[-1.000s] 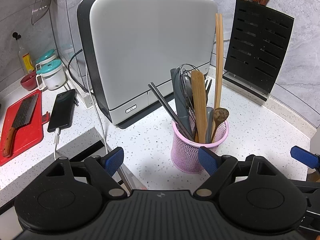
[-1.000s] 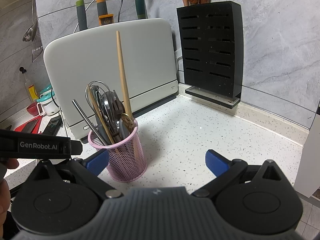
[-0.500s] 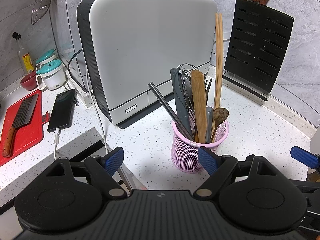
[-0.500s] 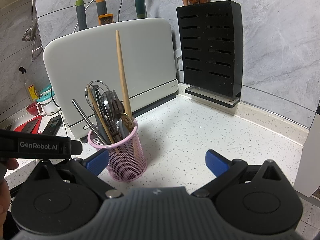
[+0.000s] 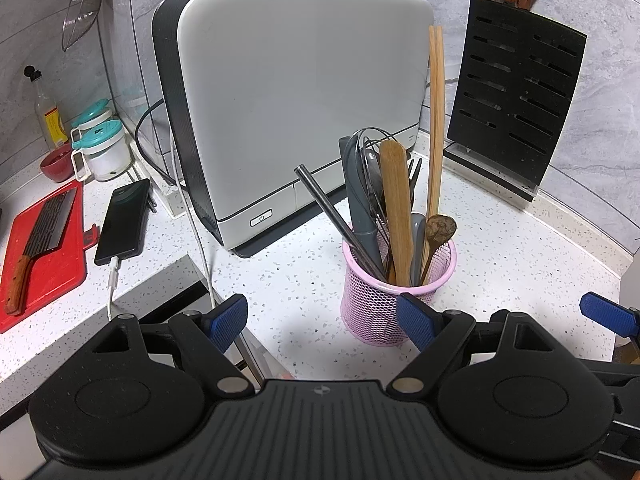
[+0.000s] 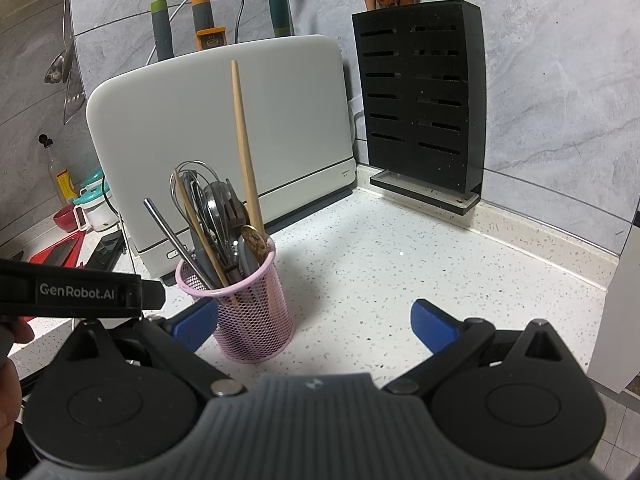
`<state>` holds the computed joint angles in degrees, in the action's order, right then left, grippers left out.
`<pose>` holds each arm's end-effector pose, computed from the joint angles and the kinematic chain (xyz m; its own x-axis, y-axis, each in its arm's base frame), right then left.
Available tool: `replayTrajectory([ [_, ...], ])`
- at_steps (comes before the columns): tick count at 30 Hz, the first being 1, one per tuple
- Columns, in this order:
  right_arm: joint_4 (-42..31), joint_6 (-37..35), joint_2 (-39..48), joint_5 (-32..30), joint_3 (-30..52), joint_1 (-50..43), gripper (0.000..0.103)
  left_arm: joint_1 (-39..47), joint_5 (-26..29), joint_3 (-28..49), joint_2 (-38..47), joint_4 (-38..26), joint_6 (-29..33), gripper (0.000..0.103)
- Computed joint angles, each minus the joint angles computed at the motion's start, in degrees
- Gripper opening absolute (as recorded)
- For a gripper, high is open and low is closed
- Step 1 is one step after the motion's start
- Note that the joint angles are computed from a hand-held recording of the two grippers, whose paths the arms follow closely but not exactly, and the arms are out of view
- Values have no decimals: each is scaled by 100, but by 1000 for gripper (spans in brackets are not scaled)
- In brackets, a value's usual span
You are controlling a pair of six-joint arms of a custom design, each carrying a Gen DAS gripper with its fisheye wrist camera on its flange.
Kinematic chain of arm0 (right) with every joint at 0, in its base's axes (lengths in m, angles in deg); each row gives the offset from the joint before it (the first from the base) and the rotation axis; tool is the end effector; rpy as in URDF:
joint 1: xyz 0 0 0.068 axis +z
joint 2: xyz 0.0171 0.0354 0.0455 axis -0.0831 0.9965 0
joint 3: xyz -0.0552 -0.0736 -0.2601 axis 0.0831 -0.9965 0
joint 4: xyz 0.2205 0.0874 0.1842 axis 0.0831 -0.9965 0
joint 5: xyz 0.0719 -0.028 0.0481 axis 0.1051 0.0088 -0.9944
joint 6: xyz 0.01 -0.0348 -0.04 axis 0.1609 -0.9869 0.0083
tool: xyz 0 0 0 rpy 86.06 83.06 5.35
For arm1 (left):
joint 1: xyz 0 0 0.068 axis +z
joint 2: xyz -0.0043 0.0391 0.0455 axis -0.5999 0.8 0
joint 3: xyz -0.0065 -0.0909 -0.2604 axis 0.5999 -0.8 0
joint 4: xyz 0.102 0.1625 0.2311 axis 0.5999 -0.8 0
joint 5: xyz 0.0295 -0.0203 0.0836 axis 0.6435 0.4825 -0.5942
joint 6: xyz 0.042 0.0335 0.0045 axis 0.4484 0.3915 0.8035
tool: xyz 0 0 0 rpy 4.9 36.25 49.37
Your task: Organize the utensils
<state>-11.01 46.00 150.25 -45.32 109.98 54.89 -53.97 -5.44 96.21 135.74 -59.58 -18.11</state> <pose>0.1752 0.2538 0.2916 -0.5590 0.1494 -0.8156 -0.0321 0.9790 0.2013 0.2334 -0.0667 0.3279 -0.7036 0.0715 -0.7070 0.1010 0.9949 0.0001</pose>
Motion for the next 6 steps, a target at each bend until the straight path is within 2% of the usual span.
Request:
replayTrajectory([
  [6,-15,56,-5,33,-26,42,100,28,70,-34,-17,37,16,98],
])
